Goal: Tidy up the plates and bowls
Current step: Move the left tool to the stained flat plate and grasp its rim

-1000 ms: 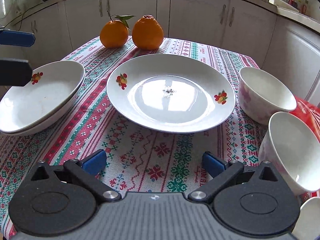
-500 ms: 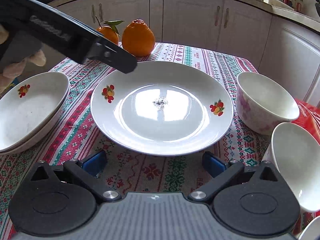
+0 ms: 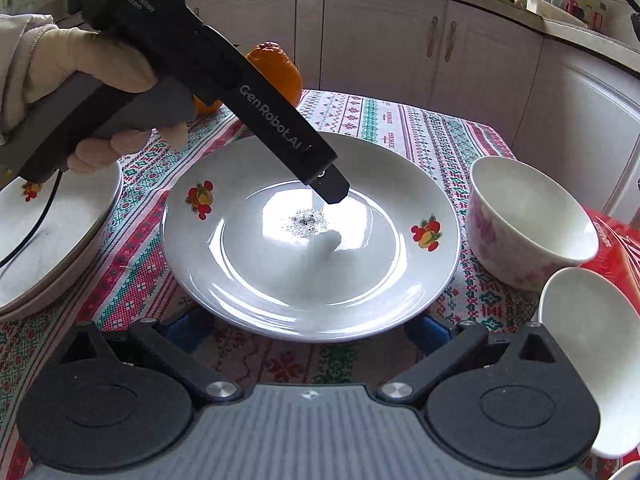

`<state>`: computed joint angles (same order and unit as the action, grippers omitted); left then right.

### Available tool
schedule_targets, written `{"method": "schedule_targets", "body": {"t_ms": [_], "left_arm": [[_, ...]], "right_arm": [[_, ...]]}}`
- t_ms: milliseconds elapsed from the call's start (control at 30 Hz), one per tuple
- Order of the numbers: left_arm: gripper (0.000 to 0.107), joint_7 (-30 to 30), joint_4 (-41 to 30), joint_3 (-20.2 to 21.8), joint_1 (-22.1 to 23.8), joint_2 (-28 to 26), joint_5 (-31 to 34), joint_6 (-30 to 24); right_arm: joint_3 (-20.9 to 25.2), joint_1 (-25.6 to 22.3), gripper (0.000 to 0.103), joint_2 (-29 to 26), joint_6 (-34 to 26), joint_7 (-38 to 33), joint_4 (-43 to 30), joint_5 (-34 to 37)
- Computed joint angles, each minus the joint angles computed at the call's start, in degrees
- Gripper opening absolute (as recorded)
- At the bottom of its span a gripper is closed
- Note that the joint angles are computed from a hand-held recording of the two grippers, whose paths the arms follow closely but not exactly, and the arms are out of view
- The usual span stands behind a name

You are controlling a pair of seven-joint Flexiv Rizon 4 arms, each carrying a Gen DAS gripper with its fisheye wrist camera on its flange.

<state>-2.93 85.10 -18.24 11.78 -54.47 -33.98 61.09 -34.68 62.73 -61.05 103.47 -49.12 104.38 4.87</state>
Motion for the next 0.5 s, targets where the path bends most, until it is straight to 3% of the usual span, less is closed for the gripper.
{"method": "schedule_targets", "body": {"t_ms": [500], "left_arm": [[0.079, -2.4, -8.2, 4.1, -2.9, -2.8, 4.3, -11.2]], "right_arm": [[0.8, -0.8, 0.102, -0.4, 0.9, -0.7, -0.9, 1.1]]}}
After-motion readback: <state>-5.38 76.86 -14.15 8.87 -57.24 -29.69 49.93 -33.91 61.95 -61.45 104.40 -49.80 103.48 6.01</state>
